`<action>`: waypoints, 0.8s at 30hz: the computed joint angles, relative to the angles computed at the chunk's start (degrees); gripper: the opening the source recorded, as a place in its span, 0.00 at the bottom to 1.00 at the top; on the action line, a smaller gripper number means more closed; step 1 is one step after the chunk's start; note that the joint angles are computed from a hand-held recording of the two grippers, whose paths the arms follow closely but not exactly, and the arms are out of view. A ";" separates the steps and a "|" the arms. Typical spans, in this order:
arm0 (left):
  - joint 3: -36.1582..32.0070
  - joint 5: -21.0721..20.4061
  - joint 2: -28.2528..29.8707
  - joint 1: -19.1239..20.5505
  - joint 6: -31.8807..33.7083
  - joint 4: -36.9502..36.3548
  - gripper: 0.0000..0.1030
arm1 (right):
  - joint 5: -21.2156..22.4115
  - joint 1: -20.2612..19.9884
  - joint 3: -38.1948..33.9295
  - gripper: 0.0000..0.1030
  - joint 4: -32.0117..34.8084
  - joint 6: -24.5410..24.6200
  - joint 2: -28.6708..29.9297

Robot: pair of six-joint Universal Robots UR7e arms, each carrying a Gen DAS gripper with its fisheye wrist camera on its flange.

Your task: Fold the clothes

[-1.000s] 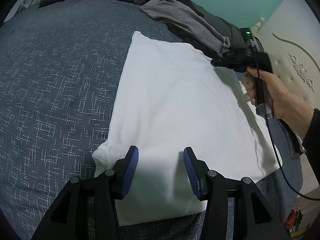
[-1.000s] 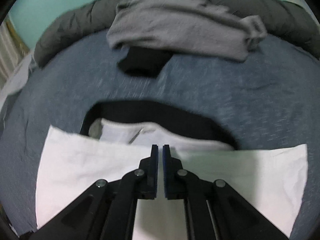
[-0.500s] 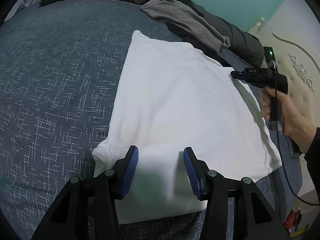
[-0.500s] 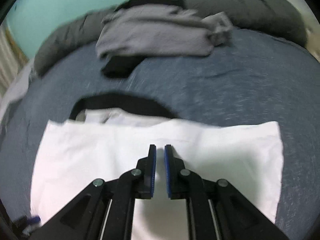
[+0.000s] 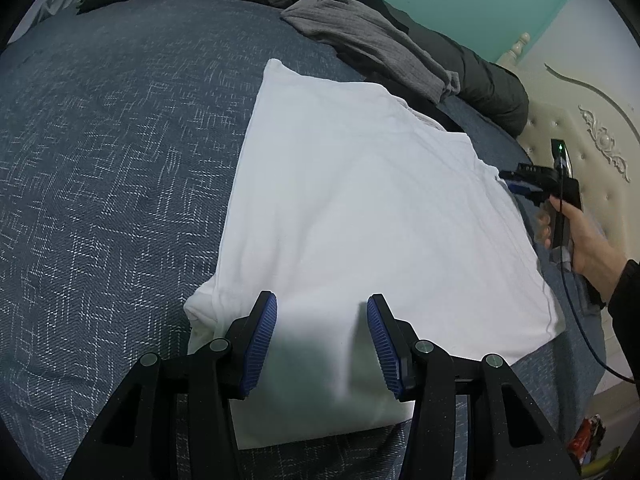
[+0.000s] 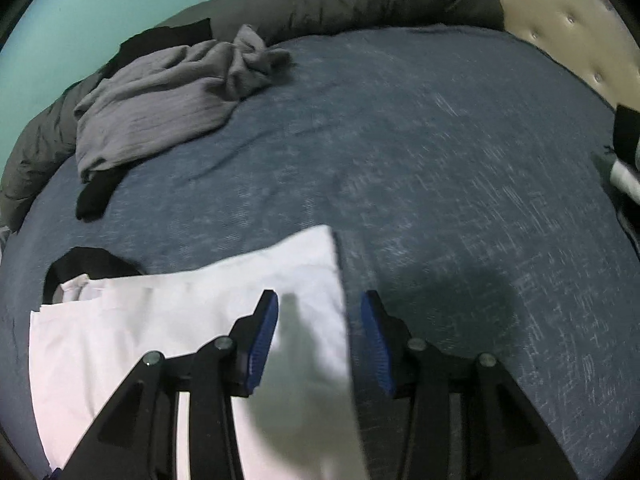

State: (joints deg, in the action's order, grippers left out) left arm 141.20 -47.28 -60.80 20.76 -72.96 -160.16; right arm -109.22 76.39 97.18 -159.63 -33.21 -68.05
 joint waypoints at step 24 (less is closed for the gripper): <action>-0.26 -0.09 0.46 0.23 0.62 0.13 0.50 | -5.17 1.42 -3.04 0.02 -7.07 -4.51 3.69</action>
